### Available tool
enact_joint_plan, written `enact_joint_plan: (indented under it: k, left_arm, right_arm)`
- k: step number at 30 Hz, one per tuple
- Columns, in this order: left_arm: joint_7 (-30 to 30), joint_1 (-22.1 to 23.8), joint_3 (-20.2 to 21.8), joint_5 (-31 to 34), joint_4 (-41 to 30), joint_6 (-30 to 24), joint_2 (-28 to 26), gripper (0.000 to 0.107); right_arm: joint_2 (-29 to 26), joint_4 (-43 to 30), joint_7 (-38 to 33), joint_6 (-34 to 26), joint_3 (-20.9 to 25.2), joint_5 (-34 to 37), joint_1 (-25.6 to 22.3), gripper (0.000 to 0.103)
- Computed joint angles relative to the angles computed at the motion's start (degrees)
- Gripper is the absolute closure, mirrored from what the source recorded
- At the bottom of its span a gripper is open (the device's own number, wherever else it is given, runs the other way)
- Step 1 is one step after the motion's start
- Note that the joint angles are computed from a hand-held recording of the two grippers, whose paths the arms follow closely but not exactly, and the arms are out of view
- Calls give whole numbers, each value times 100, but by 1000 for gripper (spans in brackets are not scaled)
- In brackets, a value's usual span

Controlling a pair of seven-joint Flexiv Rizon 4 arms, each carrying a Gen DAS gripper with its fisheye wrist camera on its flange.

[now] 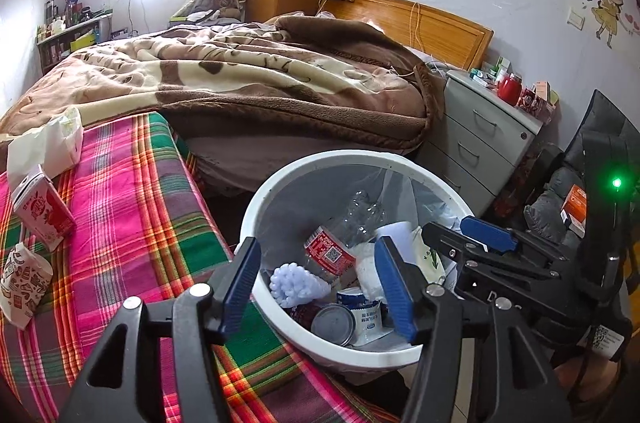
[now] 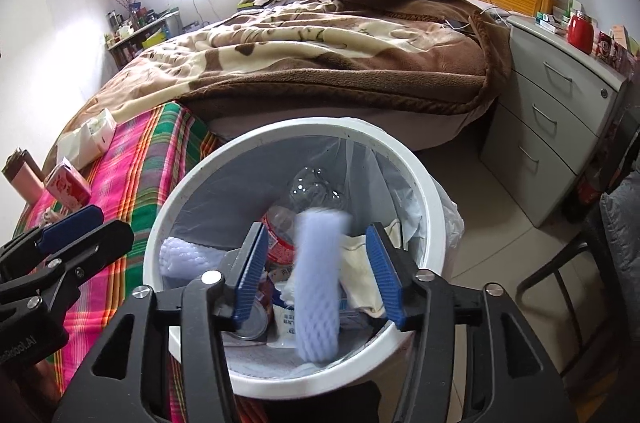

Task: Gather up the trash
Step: 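Open both tools to drop the foam nets into the bin, then move both open tools back over the cartons on the bed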

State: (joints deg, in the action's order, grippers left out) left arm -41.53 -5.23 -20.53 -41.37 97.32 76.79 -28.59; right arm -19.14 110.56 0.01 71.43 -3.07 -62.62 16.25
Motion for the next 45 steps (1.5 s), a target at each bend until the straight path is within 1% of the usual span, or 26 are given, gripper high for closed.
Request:
enact_joint_plan:
  k: [9,20,26,28,32,34,37,41,43,45]
  left_arm:
    - [379,255,-242,-472,274,235,196,42]
    - [895,400,-272,-1157,532,484,407,41]
    - [1278,448,-256,-1623,673,665,530,39]
    - [1397,445,-209,-1784,711,740,562,38]
    - [1390,437,-30,-1920,719,827,566,37]
    - [1369,453,46,-1940,723,880,555,37]
    - [1155,474,216,-1777,712,888,519,36]
    - [983,635,239,-1632,721,996,470,36]
    - [732,649,379,-1391,694,994,427,35]
    - [528,731,429,-1183,663,976,381,35]
  right_arm:
    - [-12,-87,346,122,-50,-405,36,45]
    - [-166,-341,713,369,-77,-901,81,44]
    - [-275,-513,1137,612,-169,-1461,109,44]
    - [-338,-611,1141,591,-138,-1573,115,44]
    - [-516,-829,1029,755,-100,-1542,127,44]
    - [-587,-926,1040,803,-140,-1587,180,41]
    - [-729,-1097,955,912,-171,-1556,241,38]
    - [-942,-1320,596,1054,-207,-1166,373,38]
    - [-1029,-1417,475,1124,-294,-1034,482,38]
    - [-1127,-1519,206,1133,-311,-766,576,38]
